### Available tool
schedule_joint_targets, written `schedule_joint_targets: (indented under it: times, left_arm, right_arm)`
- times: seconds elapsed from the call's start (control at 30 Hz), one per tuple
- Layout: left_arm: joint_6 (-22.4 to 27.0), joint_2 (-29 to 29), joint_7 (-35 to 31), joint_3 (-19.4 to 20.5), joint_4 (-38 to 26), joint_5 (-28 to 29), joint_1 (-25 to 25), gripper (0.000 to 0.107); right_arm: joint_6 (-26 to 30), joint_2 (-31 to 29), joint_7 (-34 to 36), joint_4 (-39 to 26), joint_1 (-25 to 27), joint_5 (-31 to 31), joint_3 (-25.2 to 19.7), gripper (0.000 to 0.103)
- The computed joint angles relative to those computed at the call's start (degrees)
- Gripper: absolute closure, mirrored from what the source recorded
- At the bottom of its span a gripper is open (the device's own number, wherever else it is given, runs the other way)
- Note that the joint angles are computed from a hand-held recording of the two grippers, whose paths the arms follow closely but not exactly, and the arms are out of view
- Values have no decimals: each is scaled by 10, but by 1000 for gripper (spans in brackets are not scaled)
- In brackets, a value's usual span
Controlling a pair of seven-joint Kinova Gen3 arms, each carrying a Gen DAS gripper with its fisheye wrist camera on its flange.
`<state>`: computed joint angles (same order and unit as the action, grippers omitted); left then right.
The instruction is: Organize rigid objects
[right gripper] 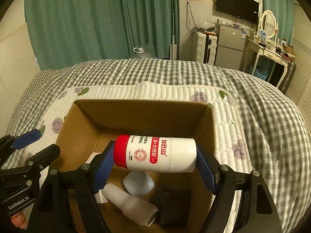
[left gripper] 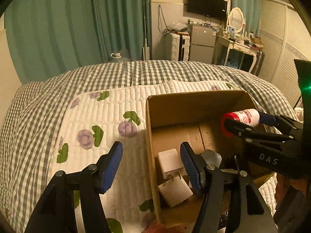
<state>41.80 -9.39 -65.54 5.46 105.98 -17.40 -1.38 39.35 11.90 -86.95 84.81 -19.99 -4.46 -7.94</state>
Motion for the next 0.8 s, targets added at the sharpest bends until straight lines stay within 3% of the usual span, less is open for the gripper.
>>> schedule_joint_targets:
  times: [0.13, 0.2, 0.33, 0.5, 0.57, 0.67, 0.8]
  left_arm:
    - [-3, -19, -20, -10, 6, 25, 1, 43]
    - [7, -28, -22, -8, 4, 32, 0, 29]
    - [34, -58, -5, 9, 3, 27, -8, 26]
    - [80, -118, 9, 32, 4, 25, -16, 12]
    - [115, -139, 24, 62, -1, 5, -31, 5]
    - [150, -170, 47, 98, 0, -17, -47, 5]
    - [171, -204, 45, 95, 14, 2, -38, 5]
  right_arm:
    - [-3, -2, -1, 3, 2, -9, -3, 22]
    - [-3, -10, 11, 3, 12, -29, -7, 22]
    - [21, -40, 10, 3, 17, -32, -1, 21]
    - [53, -108, 15, 22, 20, -12, 5, 21]
    - [68, -136, 29, 31, 25, -25, 8, 20]
    - [100, -174, 55, 43, 28, -41, 12, 20]
    - [116, -215, 63, 77, 26, -20, 4, 20]
